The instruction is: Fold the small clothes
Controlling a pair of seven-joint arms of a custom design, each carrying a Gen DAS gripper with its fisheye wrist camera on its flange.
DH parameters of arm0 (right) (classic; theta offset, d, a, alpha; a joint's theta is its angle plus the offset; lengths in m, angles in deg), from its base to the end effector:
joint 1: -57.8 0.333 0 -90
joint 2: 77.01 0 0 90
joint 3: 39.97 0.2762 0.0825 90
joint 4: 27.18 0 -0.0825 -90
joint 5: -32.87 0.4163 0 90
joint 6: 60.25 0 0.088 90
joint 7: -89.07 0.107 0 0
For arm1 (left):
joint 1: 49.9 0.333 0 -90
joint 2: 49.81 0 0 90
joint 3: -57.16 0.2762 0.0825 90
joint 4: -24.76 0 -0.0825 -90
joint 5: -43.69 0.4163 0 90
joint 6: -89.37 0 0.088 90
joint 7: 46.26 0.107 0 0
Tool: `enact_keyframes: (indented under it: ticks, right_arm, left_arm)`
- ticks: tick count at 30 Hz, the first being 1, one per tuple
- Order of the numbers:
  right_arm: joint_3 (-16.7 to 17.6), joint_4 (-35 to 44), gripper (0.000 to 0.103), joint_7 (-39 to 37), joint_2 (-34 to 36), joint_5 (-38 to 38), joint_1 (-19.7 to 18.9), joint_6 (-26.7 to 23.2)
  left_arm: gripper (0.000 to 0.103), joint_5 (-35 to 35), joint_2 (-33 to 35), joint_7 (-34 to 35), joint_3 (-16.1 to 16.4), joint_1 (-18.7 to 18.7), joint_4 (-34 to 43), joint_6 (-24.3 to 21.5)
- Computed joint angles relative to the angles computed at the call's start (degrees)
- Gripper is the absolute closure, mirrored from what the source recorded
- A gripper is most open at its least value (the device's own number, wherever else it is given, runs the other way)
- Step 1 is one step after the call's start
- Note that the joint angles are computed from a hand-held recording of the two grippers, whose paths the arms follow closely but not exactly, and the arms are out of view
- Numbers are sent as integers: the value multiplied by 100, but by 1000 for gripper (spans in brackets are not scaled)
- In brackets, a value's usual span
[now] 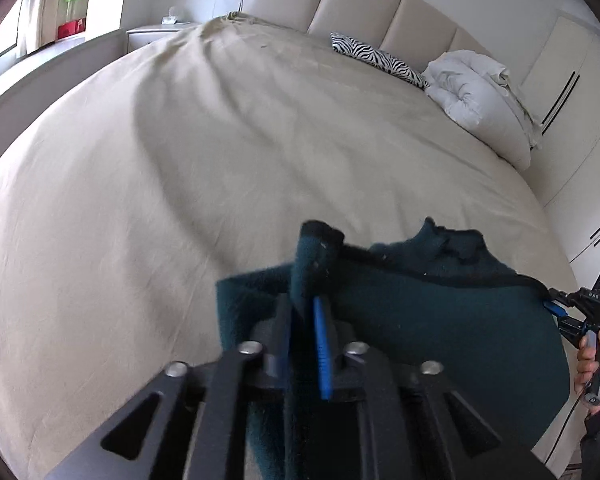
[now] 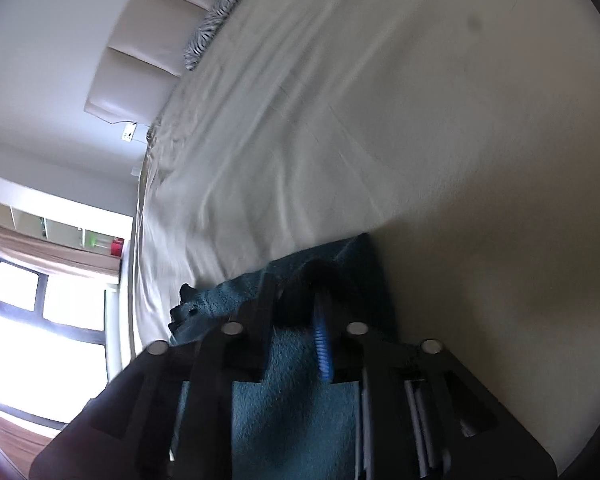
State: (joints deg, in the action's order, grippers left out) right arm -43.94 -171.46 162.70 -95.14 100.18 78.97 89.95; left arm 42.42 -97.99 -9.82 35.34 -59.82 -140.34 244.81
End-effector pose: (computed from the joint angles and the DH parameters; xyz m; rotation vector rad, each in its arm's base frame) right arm 0.4769 0.1262 0.3680 -1.3220 1.9047 0.3861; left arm 0.3501 -0.1880 0.4170 -2.2674 1.4624 -0.8479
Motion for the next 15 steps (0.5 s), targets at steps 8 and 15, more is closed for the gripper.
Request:
enact_keyframes:
  ticks: [8, 15]
  right_arm:
    - [49, -796, 56, 190, -1046, -866, 6, 716]
    - [212, -1781, 56, 857, -2382, -2455, -77, 338]
  left_arm:
    - [51, -23, -1422, -492, -159, -545, -661, -678]
    - [44, 141, -2129, -1033, -519, -1196, -865, -1439]
